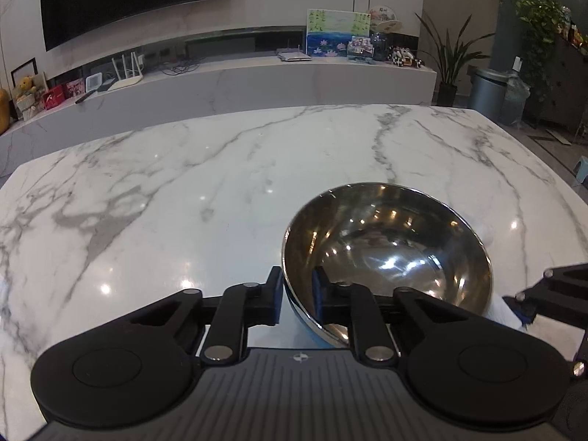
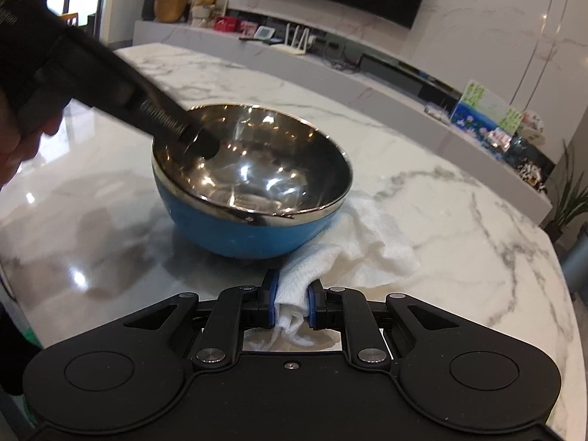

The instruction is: Clean bowl

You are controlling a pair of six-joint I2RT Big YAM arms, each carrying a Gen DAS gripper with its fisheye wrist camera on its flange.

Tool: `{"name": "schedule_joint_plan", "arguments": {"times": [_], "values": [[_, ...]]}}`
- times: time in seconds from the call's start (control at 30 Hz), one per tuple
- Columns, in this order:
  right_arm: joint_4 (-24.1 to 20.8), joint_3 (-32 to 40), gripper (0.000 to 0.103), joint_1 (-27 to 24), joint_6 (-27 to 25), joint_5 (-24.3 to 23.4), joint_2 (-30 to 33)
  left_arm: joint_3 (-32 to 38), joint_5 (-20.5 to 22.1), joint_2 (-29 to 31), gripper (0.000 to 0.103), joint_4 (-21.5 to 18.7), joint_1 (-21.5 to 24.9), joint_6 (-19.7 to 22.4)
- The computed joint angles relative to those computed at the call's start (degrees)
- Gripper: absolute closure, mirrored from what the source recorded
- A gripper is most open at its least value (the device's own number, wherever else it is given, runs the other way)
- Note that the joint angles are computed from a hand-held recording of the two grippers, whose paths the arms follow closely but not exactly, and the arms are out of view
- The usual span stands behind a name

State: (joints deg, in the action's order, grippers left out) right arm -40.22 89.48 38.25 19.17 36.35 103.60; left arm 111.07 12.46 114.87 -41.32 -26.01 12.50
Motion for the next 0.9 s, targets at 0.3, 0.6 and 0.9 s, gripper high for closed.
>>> {"name": "schedule_joint_plan", "arguments": {"times": [0.3,0.6,0.9], "values": [[1.4,-0.01,0.089,0.69,-0.52,6.22,-0.21,-0.56,-0.87,-1.31,0.064,-1.11,0.67,-6.05],[2.54,-0.42,0.089,1.96,-2.04,9.57,-0.63,0.75,-0.96,-1.79,0.061,-7.94,0.95,-10.41],[3.25,-0.74,0.089,0.77,-3.68,7.98,-0.76,2.91,-0.65,-0.56,0.081,-10.07,0.46,-10.47]]}}
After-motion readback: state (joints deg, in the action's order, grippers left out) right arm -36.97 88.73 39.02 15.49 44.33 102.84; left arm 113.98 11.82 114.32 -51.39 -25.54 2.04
